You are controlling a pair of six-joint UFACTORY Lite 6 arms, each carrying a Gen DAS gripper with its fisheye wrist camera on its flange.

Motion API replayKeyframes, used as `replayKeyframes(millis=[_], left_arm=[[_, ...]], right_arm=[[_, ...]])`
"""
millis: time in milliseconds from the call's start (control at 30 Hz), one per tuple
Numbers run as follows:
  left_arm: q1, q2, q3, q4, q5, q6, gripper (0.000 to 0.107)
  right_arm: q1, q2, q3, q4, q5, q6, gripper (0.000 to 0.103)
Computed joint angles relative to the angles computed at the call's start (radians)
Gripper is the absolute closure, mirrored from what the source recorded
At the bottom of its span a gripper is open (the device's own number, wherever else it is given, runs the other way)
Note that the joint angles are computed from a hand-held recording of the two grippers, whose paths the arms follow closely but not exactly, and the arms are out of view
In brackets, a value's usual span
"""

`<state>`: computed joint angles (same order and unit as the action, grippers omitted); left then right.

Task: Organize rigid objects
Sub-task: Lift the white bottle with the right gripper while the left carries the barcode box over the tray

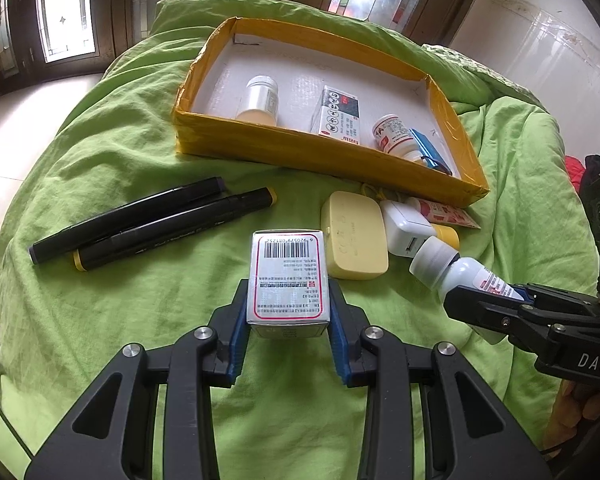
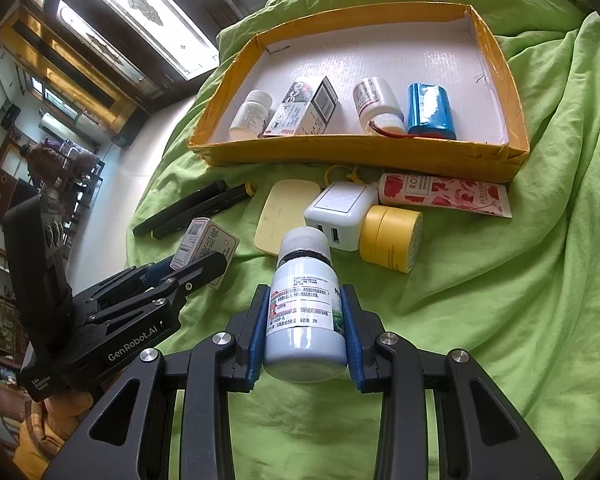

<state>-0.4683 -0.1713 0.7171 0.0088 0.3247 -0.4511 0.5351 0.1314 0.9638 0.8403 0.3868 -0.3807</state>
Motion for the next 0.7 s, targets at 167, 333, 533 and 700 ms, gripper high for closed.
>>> replayKeyframes(millis=[167,333,533,700], left_arm=[[0.000,-0.018,-0.007,0.008,-0.005,-0.014,0.075],[0.009,-0.031,-0.015,-0.015,-0.009,0.008,0.075],[0.013,-0.042,-0.020,-0.036,-0.014,0.026,0.075],[0.020,-0.053,-0.024,-0.062,-0.015,0.053,0.075]], right_arm=[[0.004,-0.019,-0.010,0.006,-0.016,0.001,0.073],[0.004,-0.037,-0.020,0.022,-0.032,-0.014,0.073],[0.005,-0.031,-0.015,0.050,-0.038,-0.037,0.073],[0.004,-0.033,-0.015,0.071,-0.036,-0.057,0.073]])
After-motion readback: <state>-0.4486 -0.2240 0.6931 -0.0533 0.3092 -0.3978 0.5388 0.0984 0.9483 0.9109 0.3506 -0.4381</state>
